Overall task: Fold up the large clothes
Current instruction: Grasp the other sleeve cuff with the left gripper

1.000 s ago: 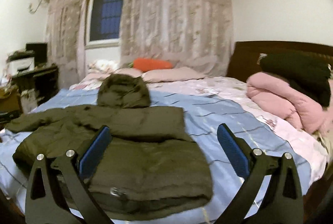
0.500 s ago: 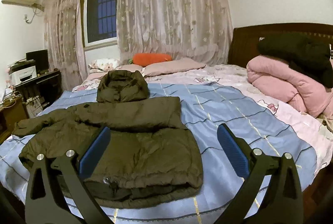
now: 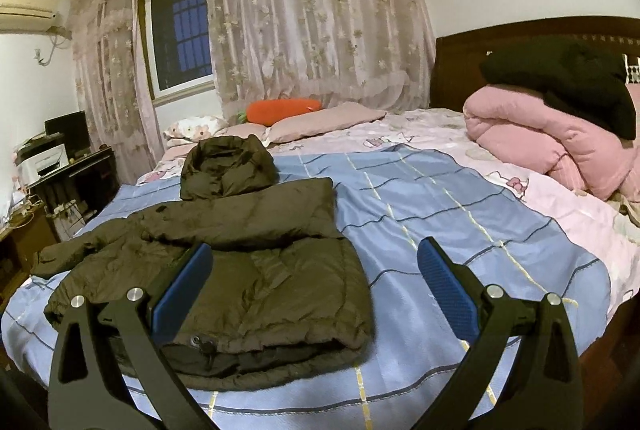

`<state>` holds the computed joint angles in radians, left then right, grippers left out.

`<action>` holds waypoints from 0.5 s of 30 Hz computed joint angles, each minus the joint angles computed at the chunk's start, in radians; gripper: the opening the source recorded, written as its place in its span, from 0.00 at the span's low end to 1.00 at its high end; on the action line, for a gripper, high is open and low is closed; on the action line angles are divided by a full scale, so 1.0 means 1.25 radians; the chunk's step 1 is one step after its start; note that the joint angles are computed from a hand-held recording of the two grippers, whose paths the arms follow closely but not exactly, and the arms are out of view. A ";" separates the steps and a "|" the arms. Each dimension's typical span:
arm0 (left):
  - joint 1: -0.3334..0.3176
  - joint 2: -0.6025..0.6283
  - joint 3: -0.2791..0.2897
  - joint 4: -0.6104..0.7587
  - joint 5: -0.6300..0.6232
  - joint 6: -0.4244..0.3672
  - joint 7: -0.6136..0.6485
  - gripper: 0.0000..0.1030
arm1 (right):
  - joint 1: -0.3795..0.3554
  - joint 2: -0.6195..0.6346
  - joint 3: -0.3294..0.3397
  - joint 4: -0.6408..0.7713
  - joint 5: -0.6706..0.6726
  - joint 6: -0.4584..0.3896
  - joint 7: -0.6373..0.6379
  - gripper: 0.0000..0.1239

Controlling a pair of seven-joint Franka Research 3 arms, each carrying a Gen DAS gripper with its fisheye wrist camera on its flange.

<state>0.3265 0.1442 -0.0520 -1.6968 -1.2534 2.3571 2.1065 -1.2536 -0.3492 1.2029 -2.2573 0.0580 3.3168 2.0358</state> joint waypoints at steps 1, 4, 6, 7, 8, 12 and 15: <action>0.014 0.013 0.001 0.004 -0.055 -0.033 -0.005 0.98 | 0.003 0.003 -0.003 0.000 0.000 -0.001 0.000 0.82; 0.031 0.042 0.000 0.017 -0.115 -0.062 -0.029 0.98 | 0.008 0.008 -0.008 0.000 -0.001 -0.004 0.001 0.82; 0.041 0.070 -0.005 0.033 -0.138 -0.062 -0.042 0.98 | 0.008 0.011 -0.007 0.002 -0.005 -0.009 0.002 0.82; 0.046 0.084 -0.009 0.043 -0.147 -0.064 -0.047 0.98 | 0.007 0.012 -0.007 0.003 -0.007 -0.011 0.003 0.82; 0.050 0.103 -0.014 0.057 -0.152 -0.066 -0.060 0.98 | 0.005 0.013 -0.004 0.005 -0.010 -0.013 0.005 0.82; 0.080 0.171 -0.040 0.105 -0.189 -0.068 -0.089 0.98 | -0.012 0.019 0.009 0.013 -0.027 -0.021 0.013 0.82; 0.094 0.216 -0.059 0.144 -0.196 -0.039 -0.103 0.98 | -0.026 0.026 0.024 0.021 -0.046 -0.032 0.017 0.82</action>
<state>0.4441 0.4145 -0.1253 -1.5162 -1.4979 2.3088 1.9778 -1.2863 -0.3163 1.2327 -2.2305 0.0010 3.2764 2.0568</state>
